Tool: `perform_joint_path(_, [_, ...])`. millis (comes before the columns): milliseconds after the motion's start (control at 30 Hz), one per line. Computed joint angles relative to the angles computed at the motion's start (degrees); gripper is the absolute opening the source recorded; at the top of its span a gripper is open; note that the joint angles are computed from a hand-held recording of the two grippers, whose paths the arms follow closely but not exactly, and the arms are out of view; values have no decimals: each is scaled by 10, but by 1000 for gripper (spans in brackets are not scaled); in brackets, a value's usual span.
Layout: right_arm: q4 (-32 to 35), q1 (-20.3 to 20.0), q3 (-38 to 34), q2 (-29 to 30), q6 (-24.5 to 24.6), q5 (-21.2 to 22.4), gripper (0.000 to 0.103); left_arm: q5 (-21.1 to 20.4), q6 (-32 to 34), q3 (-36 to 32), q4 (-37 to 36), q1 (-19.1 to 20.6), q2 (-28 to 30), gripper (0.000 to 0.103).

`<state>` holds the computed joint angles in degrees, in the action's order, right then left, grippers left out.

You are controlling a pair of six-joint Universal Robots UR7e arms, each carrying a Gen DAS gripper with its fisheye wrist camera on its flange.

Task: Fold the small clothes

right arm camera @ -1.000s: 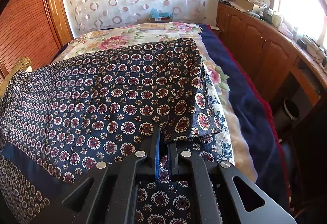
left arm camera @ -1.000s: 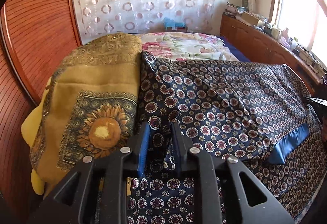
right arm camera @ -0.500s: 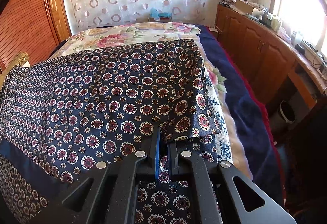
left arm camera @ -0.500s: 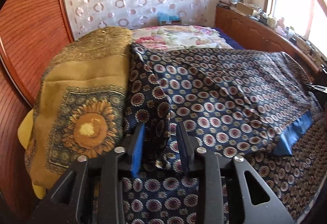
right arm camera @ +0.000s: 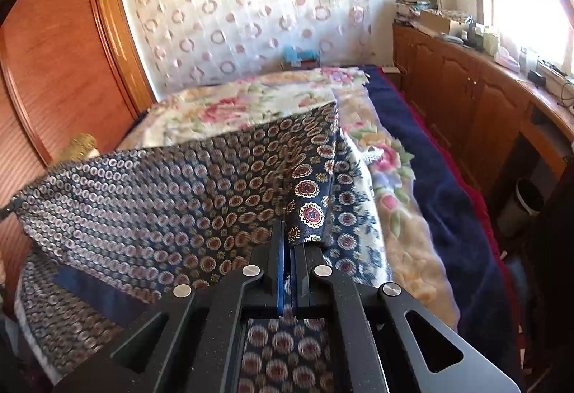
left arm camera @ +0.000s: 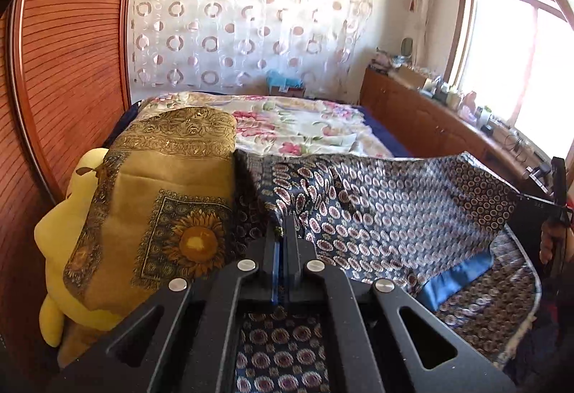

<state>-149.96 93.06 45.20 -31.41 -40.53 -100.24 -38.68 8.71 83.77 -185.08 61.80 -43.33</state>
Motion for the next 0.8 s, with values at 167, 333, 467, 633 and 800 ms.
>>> perform_joint_path(167, [-26,-10,113,-79,-8,27,2,-19,-31,52,-9,-3,-29,2])
perform_joint_path(333, [-47,-22,206,-138,-28,27,2,-15,-70,109,-21,-6,-49,2])
perform_joint_path(467, [-58,-28,263,-176,-34,29,2,-4,-102,149,-35,-8,-62,2])
perform_joint_path(633, [-63,-29,288,-196,-44,15,2,14,-124,185,-49,-16,-69,2])
perform_joint_path(800, [-37,-11,233,-154,-31,-32,2,43,-136,186,-21,-15,-62,2])
